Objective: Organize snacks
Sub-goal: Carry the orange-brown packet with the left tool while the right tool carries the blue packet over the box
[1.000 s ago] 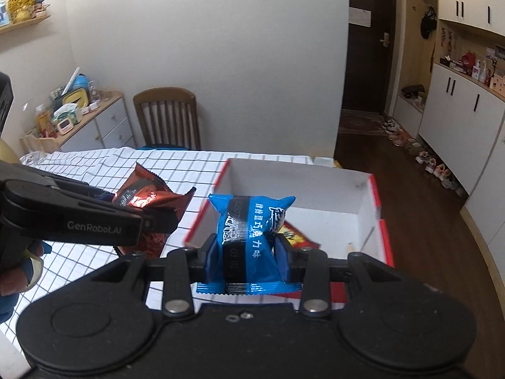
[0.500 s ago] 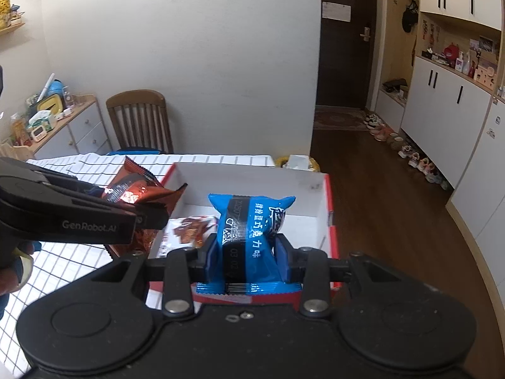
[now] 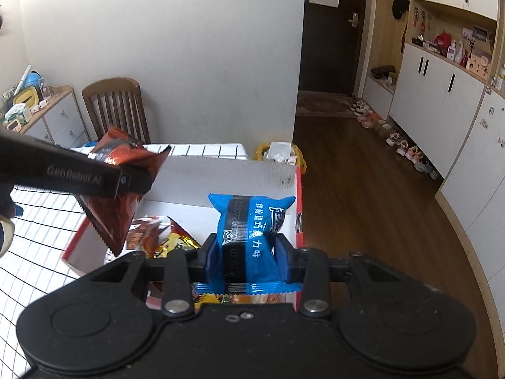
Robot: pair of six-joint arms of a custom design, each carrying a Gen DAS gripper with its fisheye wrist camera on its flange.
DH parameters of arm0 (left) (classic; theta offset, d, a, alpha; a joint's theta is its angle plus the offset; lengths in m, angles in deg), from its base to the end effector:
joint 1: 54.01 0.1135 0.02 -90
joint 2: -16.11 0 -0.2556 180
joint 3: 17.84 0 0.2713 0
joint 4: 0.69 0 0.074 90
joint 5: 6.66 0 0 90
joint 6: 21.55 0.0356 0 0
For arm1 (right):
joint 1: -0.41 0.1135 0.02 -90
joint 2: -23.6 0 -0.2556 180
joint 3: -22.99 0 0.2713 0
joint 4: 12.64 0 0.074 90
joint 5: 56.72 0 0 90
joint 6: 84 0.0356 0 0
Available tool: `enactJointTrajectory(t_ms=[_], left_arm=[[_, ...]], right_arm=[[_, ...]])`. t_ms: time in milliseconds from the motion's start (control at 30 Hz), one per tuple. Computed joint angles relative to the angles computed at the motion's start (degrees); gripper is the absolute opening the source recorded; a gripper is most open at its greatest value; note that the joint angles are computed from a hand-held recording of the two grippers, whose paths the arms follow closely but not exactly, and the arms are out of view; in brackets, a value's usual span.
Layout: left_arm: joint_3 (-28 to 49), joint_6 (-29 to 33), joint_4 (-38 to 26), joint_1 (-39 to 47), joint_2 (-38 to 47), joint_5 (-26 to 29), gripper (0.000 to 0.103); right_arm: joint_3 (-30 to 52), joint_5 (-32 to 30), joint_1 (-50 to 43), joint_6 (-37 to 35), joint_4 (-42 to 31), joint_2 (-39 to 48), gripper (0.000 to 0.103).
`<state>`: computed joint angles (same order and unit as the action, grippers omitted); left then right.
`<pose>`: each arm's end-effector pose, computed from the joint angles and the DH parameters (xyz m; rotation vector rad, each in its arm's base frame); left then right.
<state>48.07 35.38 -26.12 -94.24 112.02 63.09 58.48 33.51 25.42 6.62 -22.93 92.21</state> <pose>0.2692 -0.2116 0.1437 0.0171 2.4564 -0.1042 0.2118 0.0986 0.1279 -0.4921 2.2864 0.2188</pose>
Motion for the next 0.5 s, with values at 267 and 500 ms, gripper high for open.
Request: enactJointTrajectory(t_ms=[267, 500], left_arm=[[5.3, 1.4, 1.0, 2.1, 8.8, 2.7, 0.039], [9.6, 2.8, 0.6, 3.2, 14.7, 4.6, 0.039]], right_arm=[[3.1, -1.5, -0.7, -1.2, 5.3, 10.9, 0.035], [5.1, -2.4, -0.8, -1.6, 7.6, 17.5, 0.035]])
